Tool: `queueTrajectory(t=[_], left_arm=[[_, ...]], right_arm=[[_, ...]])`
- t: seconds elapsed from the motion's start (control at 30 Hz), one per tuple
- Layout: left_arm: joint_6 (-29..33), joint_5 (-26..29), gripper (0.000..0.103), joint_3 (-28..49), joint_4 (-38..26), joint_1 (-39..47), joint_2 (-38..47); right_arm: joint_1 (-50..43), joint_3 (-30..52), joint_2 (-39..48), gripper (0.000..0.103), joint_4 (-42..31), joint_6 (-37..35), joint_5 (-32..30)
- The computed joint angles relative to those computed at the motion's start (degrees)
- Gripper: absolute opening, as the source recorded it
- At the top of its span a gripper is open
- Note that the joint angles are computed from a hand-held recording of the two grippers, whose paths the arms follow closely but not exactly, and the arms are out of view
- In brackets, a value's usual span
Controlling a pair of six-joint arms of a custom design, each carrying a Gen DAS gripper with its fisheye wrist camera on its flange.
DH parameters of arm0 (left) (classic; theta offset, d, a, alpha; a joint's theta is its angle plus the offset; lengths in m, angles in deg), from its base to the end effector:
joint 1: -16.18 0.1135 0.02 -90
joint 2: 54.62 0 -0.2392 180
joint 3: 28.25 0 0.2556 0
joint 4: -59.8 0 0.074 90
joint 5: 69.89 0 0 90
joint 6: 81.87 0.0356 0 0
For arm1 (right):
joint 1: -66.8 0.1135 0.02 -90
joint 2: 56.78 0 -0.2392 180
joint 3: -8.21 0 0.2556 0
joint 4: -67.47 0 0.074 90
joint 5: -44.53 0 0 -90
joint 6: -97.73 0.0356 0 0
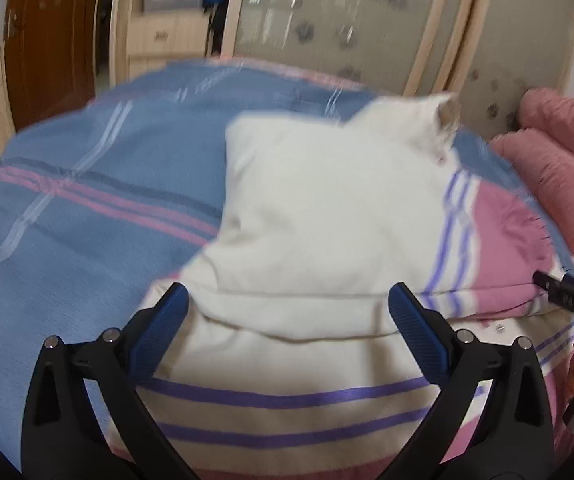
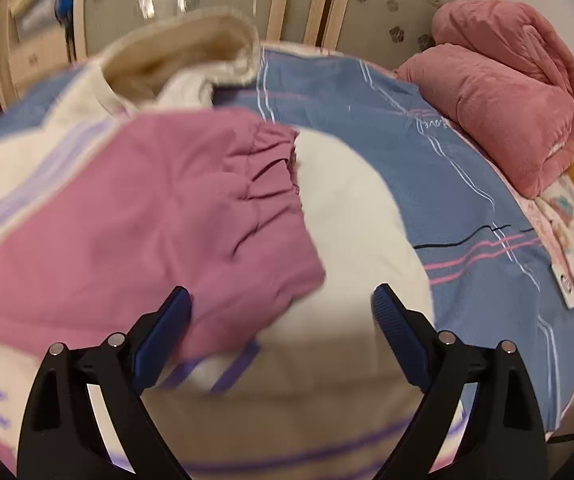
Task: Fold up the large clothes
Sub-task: 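Lay the pink sleeve flat on the folded jacket with the right tool and release, then grasp the white hood with the right tool and lift it over the jacket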
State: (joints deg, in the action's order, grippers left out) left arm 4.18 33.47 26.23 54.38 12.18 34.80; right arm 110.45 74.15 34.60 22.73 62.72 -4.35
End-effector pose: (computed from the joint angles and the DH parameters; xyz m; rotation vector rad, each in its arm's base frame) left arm 0.3086 -0.0298 0.1359 0.1240 2.2714 -0.3382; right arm 0.2265 0.1838 0.1480 0.3886 2.3424 -0.2654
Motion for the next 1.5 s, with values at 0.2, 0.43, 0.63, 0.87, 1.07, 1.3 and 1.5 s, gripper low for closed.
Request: queueTrajectory(t=[0.2,0.43,0.63,0.87,1.07,1.3,1.5], left_arm=[[4.23,6.51,0.101,-2.94,-1.06,0.94,-4.36],[0.89,1.19,0.101,-2.00,-0.80,-0.55,1.43],[-0.05,1.10,0.101,-3.43,1.99,-3.14,-1.94],[1.78,-5.30,0.101,3.65,-2.04,-8.15,8.37],[2.60,-10.27,0.101,4.60,-1.89,-10.69,9.91],[2.25,-5.80,0.101,3.83,-1.13,-8.64,9.55],[2.12,-7.51,0.101,4.86,-2.33,-9.64,10.03]], right_arm=[[8.81,-1.66,0.37,0.093,-7.01,5.14,-0.13],[8.62,-11.72,-6.40,0.094,-0.50,8.53,-5.61],[7.65,-10.99,-16.17,0.094,-0.04,4.47,-0.99],[-3.03,-0.49,-10.90,0.094,7.80,-10.67,-4.63],[-11.85,9.55,2.27,0.094,9.36,-13.87,-14.91],[-11.13,21.89,11.55,0.093,-3.28,-20.84,-11.07],[-16.31,36.51,14.60,0.094,1.01,-29.61,-13.76]])
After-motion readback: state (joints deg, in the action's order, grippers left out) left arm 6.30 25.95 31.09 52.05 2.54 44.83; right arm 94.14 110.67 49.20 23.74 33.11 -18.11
